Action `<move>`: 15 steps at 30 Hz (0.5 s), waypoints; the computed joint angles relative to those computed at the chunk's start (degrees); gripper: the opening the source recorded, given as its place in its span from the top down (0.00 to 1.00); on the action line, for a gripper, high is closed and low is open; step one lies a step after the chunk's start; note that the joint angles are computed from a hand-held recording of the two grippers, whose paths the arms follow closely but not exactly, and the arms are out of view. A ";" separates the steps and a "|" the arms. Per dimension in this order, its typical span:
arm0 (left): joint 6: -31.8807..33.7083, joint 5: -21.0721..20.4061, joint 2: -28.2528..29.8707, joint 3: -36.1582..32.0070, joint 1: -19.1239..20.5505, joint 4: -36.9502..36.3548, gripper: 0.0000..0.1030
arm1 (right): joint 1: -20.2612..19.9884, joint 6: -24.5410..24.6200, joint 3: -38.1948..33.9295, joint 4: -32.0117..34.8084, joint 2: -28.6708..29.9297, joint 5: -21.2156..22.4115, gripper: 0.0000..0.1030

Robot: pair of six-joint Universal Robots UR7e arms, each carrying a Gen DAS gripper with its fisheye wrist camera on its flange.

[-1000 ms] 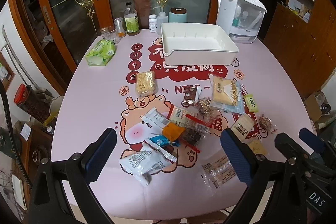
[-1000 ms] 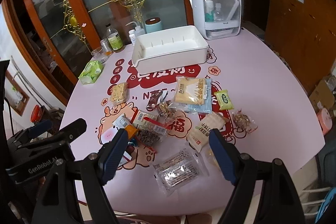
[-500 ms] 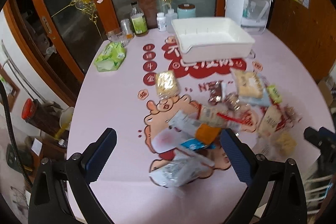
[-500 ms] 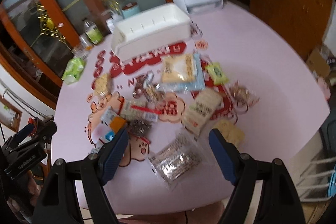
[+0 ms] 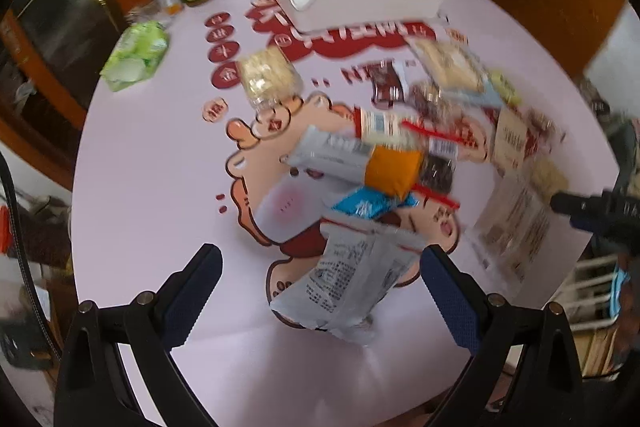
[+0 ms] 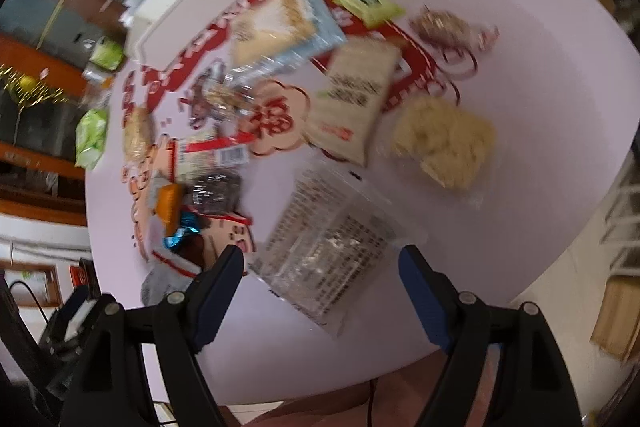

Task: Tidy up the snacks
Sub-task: 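Grasp the grey-red printed bag with left tool while right tool grasps clear pastry bag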

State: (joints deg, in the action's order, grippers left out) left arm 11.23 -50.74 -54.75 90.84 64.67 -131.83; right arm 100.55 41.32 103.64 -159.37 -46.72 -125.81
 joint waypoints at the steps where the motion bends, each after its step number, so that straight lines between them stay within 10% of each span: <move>1: 0.11 0.42 0.46 -0.22 0.16 0.82 0.04 | -0.37 0.62 0.04 0.08 0.18 0.22 0.22; 15: 1.03 1.44 5.66 -3.20 2.41 6.81 0.04 | -2.54 3.44 -3.87 3.21 4.69 1.41 0.13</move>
State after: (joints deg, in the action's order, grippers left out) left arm 12.27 -49.29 -49.09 87.64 67.08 -125.02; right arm 98.01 44.76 99.77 -156.16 -42.03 -124.40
